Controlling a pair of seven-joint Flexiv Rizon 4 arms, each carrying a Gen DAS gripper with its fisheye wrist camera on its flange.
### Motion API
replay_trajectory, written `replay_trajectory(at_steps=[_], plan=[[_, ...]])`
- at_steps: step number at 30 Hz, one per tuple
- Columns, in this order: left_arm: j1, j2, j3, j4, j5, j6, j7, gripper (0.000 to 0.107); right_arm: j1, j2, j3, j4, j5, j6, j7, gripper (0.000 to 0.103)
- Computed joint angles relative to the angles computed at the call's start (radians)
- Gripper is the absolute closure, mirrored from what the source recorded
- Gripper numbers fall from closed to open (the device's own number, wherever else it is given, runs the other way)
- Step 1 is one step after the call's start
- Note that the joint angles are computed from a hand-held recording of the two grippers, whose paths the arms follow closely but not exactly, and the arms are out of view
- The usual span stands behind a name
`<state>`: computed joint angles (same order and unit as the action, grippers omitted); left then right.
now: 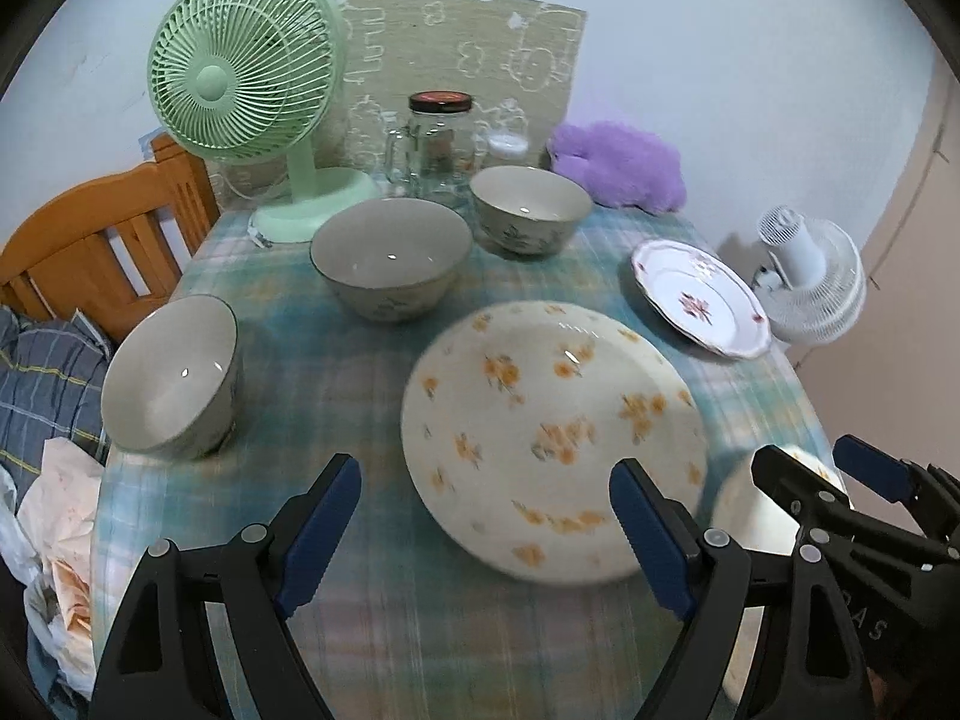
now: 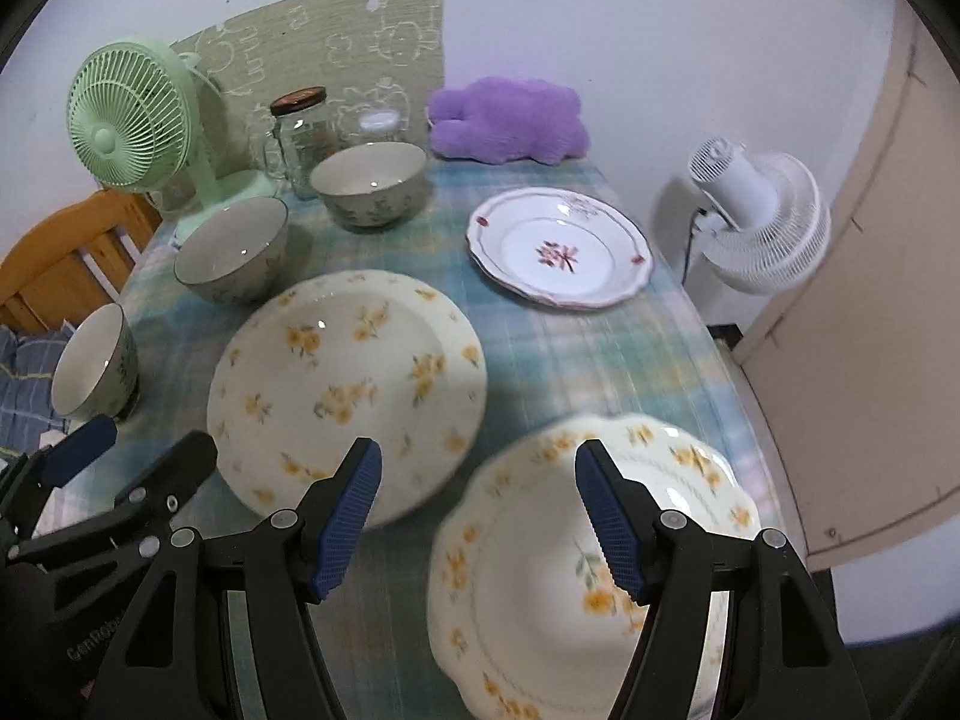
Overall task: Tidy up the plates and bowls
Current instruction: 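Grasp the rim of the deep flowered plate with the left tool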
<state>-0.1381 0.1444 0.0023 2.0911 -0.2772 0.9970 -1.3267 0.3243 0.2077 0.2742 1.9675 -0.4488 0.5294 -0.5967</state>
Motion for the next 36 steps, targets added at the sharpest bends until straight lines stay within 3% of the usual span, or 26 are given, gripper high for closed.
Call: replay_trajectory(at_steps=[12,18,25,36], plan=[[0.030,-0.197,-0.020,-0.133,0.136,0.023,-0.122,0.022,-0.014,-0.180,-0.072,-0.073,0.015,0.138,-0.102,0.033],[0.018,-0.275,-0.016,-0.184,0.213,-0.010,-0.200,0.030,-0.021,-0.255,-0.096,-0.092,0.080,0.168,-0.180,0.032],[0.016,-0.314,-0.013,-0.204,0.197,-0.026,-0.228,0.035,-0.026,-0.302,-0.107,-0.114,0.144,0.163,-0.244,0.033],[0.010,-0.289,-0.014,-0.182,0.188,-0.040,-0.196,0.042,-0.017,-0.307,-0.106,-0.152,0.162,0.094,-0.284,0.033]])
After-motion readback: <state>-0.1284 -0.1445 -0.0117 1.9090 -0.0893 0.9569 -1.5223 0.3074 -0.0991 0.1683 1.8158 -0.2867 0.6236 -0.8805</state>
